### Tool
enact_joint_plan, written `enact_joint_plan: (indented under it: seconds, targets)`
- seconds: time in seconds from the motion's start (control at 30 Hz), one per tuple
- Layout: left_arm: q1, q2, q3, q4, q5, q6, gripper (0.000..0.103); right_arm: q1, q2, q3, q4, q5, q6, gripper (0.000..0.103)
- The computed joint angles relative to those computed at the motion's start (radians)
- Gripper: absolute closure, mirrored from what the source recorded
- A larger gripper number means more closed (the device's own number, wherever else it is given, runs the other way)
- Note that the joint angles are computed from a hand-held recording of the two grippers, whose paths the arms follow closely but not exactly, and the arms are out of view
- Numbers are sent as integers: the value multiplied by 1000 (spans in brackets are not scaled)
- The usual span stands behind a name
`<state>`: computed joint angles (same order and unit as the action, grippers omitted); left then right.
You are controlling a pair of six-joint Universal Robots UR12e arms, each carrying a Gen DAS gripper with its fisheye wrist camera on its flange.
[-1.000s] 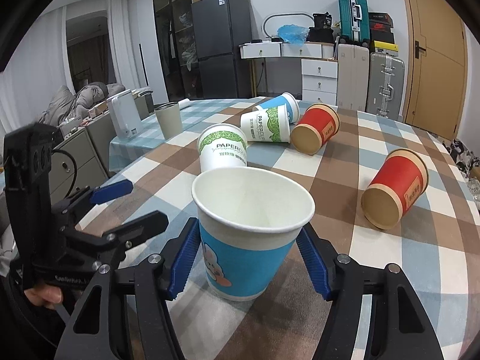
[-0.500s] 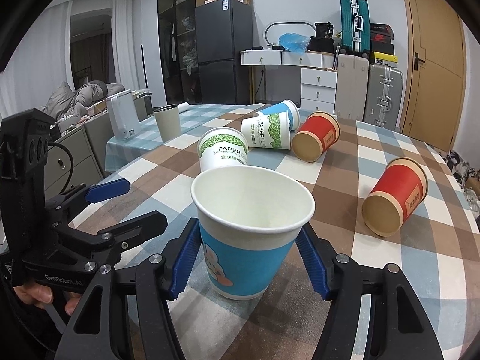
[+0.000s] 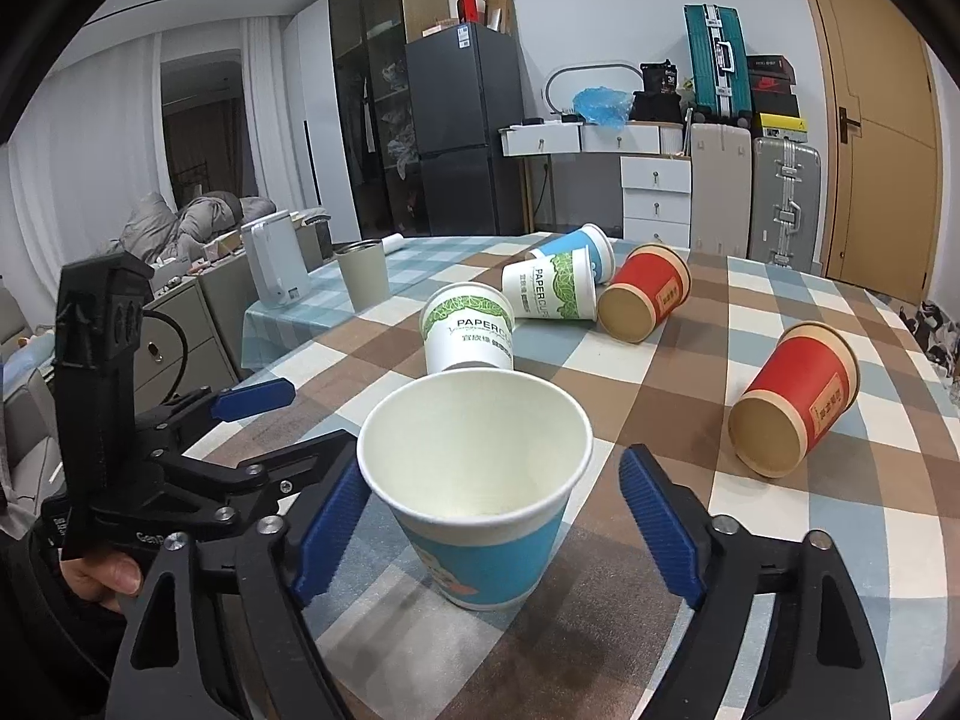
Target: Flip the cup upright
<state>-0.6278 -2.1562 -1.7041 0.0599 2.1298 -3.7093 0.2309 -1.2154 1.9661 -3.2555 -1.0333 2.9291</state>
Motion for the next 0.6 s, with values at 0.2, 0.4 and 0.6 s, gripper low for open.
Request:
enact_joint_plan:
  seconds: [0.2,0.4,0.6]
  targets:
    - [-4,-9,8,17,3,19,0,-25,-2,14,-31,46,29,0]
    - [-8,-25,24,51,-6,54,0,-47,5,29,-111,66,72,0]
    - [-22,-50,54,87,6,111,0,-71,8,46,-188,108,100,0]
